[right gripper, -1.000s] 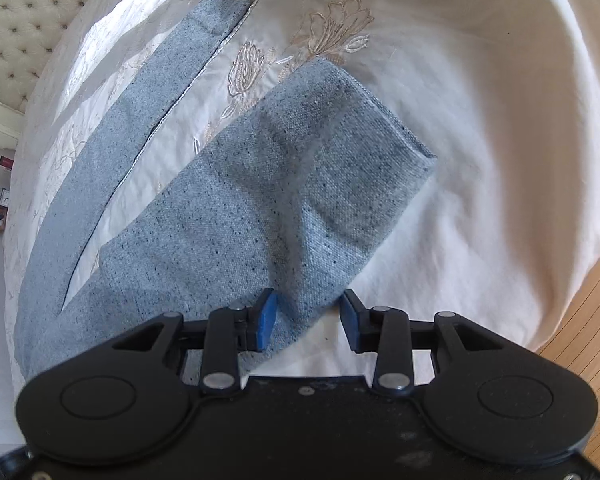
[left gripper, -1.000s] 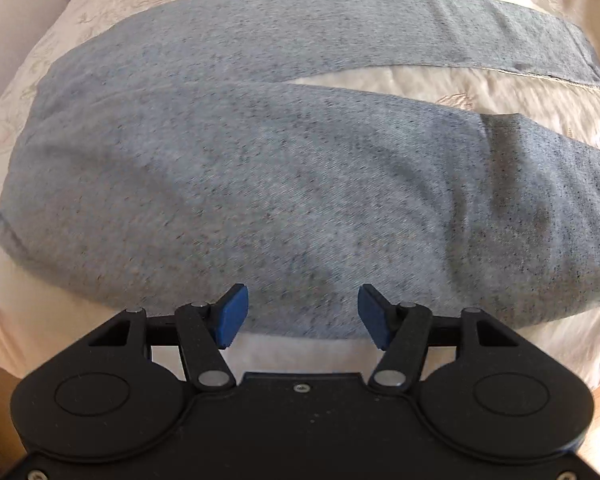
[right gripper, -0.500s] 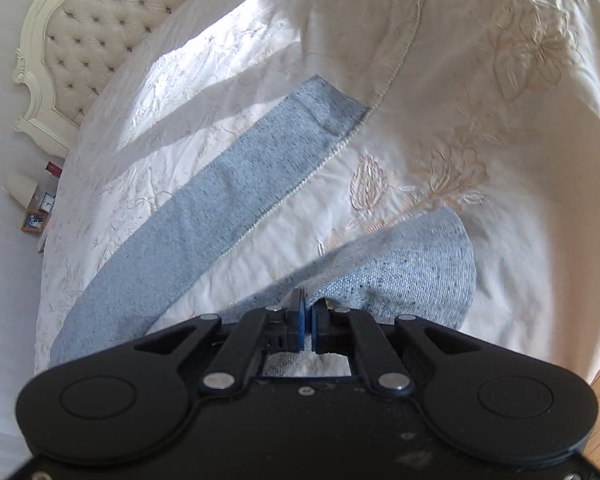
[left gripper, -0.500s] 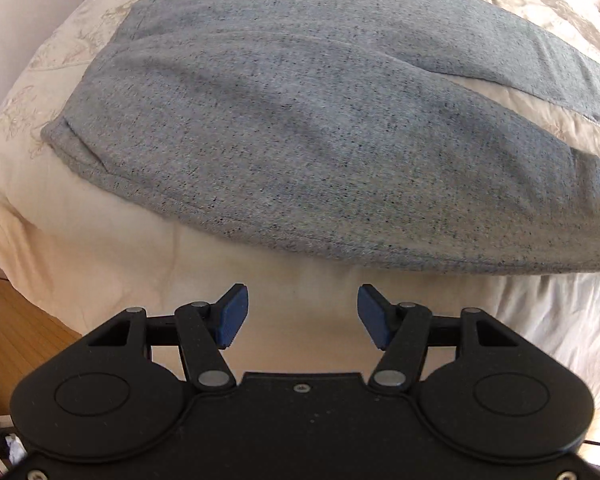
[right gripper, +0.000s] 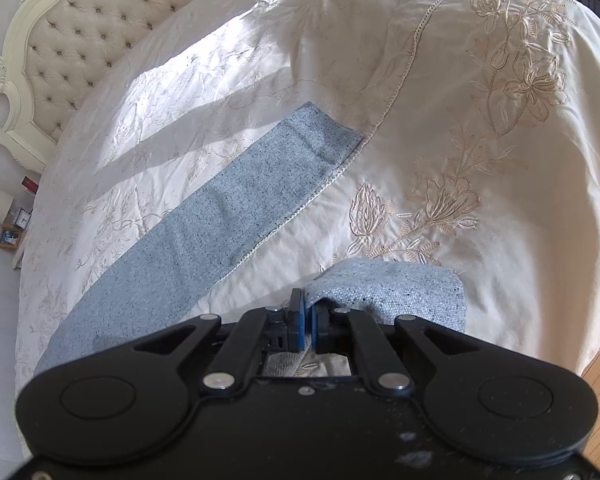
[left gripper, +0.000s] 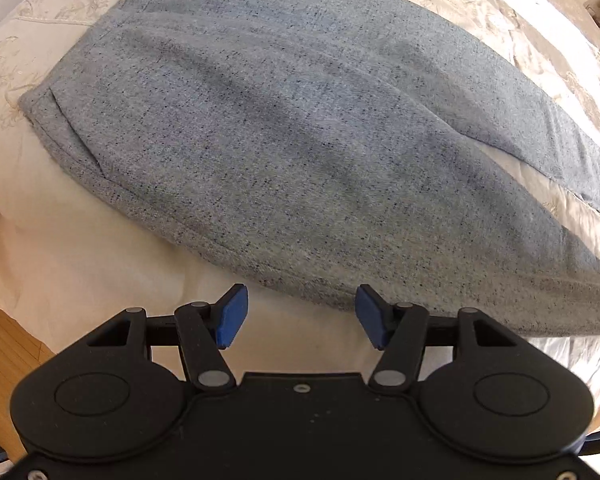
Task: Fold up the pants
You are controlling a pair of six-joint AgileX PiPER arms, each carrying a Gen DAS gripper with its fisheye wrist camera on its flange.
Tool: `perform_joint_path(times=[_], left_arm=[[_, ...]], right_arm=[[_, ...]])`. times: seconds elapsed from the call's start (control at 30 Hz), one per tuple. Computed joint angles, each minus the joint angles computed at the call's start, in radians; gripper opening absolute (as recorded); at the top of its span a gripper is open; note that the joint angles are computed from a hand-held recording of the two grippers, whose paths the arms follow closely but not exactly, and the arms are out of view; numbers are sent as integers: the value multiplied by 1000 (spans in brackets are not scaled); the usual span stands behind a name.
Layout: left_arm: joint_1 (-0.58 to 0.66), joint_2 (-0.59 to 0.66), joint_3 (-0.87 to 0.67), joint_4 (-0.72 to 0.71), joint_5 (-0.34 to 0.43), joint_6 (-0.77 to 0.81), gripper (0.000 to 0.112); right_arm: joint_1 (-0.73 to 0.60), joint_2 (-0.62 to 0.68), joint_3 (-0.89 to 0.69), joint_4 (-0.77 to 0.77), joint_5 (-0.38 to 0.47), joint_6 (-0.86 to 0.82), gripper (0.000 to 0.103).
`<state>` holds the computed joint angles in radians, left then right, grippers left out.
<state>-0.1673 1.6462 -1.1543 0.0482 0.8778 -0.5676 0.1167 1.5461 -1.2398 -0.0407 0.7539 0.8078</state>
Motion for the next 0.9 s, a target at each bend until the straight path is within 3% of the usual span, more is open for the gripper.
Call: perform_joint_path(times=[0.47,0.57,0.6,0.63,0.9], left_arm=[[272,122,6,-252,-73,223,62],[297,111,-6,-258,-71,245,37],[294,100,-16,-238,-63,239,21],[296,89,-28,-230,-51,250,17],[240,26,-228,-77,84,289,14]], right_arm=[[131,31,-112,-224,153,248,5],[151,45,-136,-254,186,274,5],[157,49,-143,-261,197,280,5],[165,53,-153,-272,211,290,5],[208,81,-218,-346,274,358,5]])
